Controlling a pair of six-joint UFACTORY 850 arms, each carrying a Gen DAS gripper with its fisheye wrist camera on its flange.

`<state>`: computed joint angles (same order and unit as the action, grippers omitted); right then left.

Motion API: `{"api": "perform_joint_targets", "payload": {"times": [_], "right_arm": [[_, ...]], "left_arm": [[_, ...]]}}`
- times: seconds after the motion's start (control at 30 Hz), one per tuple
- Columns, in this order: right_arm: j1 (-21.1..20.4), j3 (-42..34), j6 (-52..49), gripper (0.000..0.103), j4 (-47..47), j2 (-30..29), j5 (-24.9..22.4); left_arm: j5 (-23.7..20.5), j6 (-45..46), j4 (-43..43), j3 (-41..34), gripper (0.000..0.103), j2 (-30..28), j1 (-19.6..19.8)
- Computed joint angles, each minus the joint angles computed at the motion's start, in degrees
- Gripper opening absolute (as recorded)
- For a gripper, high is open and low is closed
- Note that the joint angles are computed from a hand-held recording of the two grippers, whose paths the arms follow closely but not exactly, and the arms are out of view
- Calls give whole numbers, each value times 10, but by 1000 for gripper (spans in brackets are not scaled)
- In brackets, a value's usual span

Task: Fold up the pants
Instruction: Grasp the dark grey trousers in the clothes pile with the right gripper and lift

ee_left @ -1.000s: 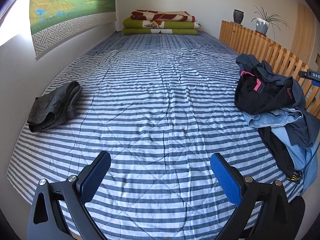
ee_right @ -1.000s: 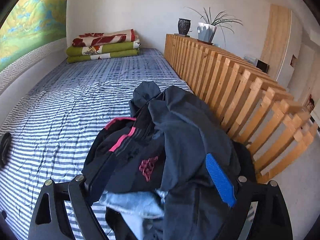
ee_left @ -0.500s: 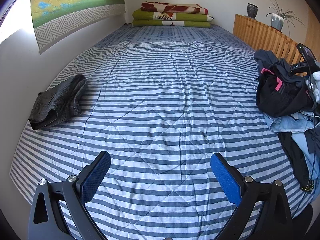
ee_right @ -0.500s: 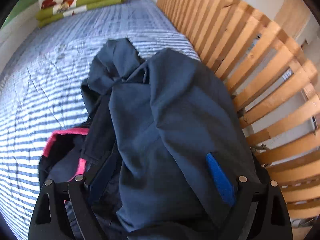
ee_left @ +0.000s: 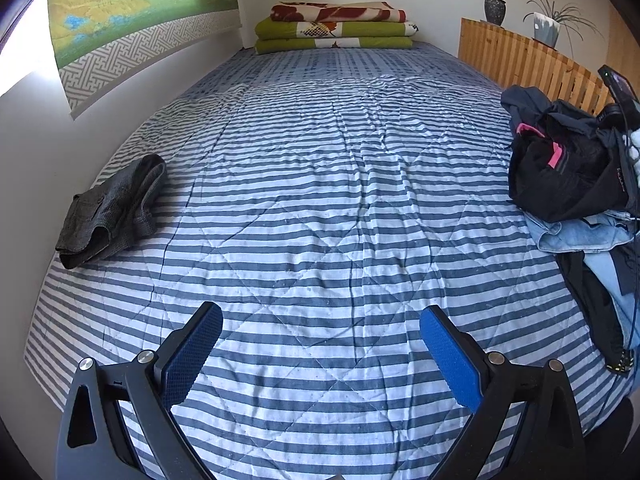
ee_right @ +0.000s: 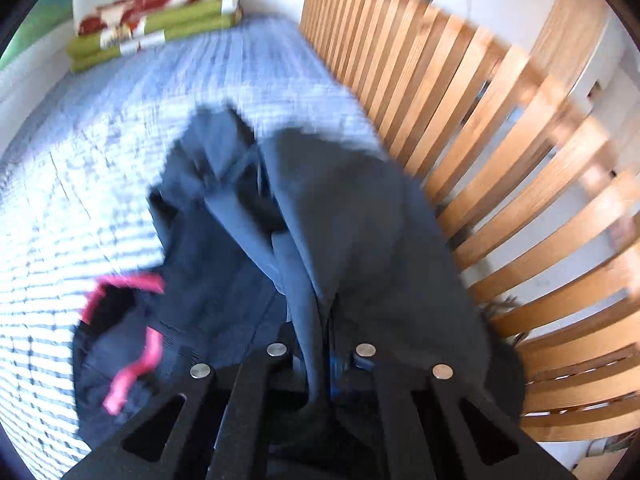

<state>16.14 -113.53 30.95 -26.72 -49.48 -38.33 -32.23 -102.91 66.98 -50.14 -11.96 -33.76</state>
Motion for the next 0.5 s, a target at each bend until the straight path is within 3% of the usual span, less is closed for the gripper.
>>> {"api": "perform_joint_targets", "payload": {"times": [0.17, 0.27, 0.37, 0.43, 0.5], "right_arm": [[17, 56, 71, 3, -90, 94, 61], [37, 55, 126, 3, -175, 131, 59], [47, 30, 126, 3, -181, 150, 46], [49, 30, 112, 3, -152, 171, 62], [60, 32, 138, 3, -183, 191, 73]], "left_arm": [[-10, -12, 7, 16, 101, 28, -9], [-18, -23, 14, 30, 101, 52, -15], [-28, -35, 20, 47, 101, 80, -23], [-32, -38, 17, 58, 101, 96, -24], [-38, -39, 14, 67, 101, 112, -26]]}}
